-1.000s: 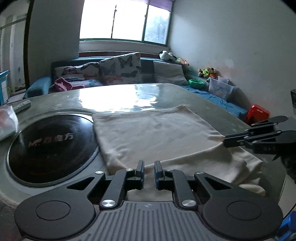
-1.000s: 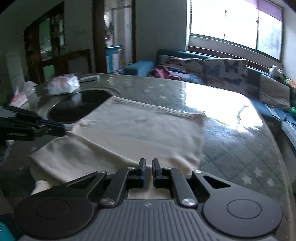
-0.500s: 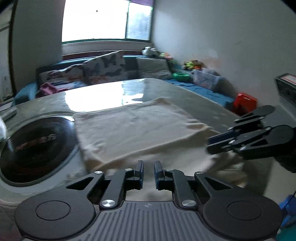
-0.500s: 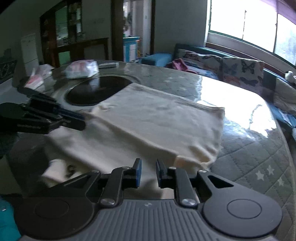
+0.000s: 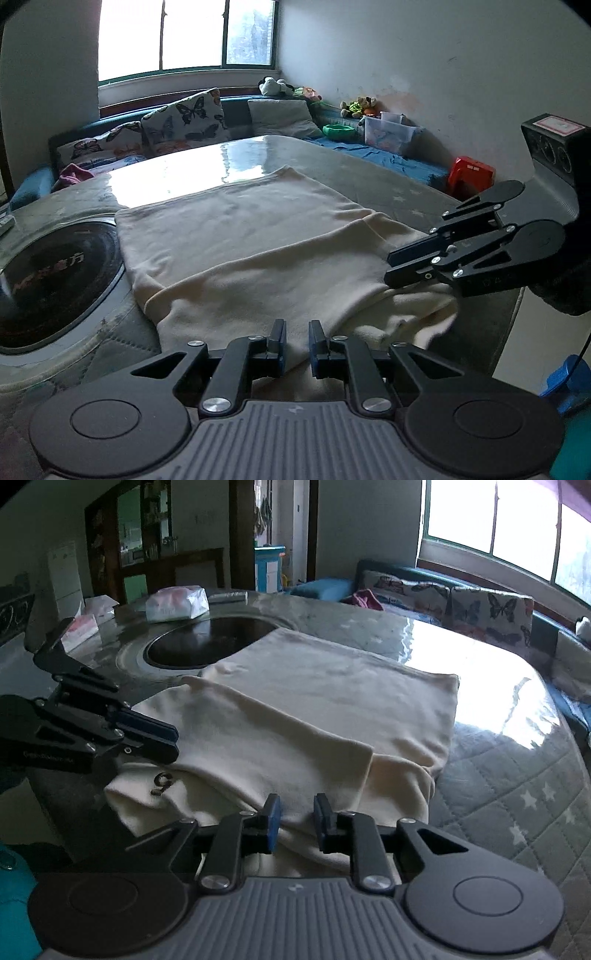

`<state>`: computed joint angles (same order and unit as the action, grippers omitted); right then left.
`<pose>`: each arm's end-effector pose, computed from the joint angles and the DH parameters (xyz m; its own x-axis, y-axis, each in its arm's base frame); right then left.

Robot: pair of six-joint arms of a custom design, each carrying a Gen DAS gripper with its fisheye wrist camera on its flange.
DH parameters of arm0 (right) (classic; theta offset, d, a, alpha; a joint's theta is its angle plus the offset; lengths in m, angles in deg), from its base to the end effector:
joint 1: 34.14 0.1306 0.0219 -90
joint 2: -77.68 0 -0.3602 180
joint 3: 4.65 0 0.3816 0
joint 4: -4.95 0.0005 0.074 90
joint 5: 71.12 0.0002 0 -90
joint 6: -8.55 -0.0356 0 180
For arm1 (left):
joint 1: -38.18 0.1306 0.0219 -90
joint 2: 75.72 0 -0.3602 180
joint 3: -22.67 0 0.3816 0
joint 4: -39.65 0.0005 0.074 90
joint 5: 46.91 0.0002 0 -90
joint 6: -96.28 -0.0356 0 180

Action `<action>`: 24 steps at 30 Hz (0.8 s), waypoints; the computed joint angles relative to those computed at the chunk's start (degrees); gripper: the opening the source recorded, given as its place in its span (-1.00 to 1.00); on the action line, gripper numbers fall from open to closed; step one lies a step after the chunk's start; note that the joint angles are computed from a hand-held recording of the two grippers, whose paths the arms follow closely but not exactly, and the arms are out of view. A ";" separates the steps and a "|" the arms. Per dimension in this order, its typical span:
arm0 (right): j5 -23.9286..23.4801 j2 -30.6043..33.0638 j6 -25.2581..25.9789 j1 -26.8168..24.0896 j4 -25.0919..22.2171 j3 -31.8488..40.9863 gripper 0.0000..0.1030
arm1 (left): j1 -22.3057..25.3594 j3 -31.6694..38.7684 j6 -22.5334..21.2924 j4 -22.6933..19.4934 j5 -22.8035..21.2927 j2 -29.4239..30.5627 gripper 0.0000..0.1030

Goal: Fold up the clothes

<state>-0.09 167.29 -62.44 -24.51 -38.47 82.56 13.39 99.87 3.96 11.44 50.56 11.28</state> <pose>0.4671 0.0905 0.3975 -0.5442 -0.4048 -0.7348 -0.5911 0.8066 -0.0066 0.4201 -0.1997 0.3579 -0.5380 0.2927 -0.7905 0.5309 0.8460 -0.0481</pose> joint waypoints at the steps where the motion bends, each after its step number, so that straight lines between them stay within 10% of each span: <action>1: -0.12 -0.21 -0.20 -0.12 0.06 -0.05 -0.62 | 0.15 -0.34 -0.19 -0.07 -0.22 -0.59 -0.73; 13: -0.02 -3.17 4.05 -2.06 -3.12 -0.71 -0.28 | -0.76 -6.23 -12.86 -1.34 -3.58 -8.26 -0.21; 24: 1.08 -6.17 13.16 -1.95 -6.76 -2.14 0.15 | -3.68 -9.07 -20.29 6.00 -4.68 -5.97 -0.21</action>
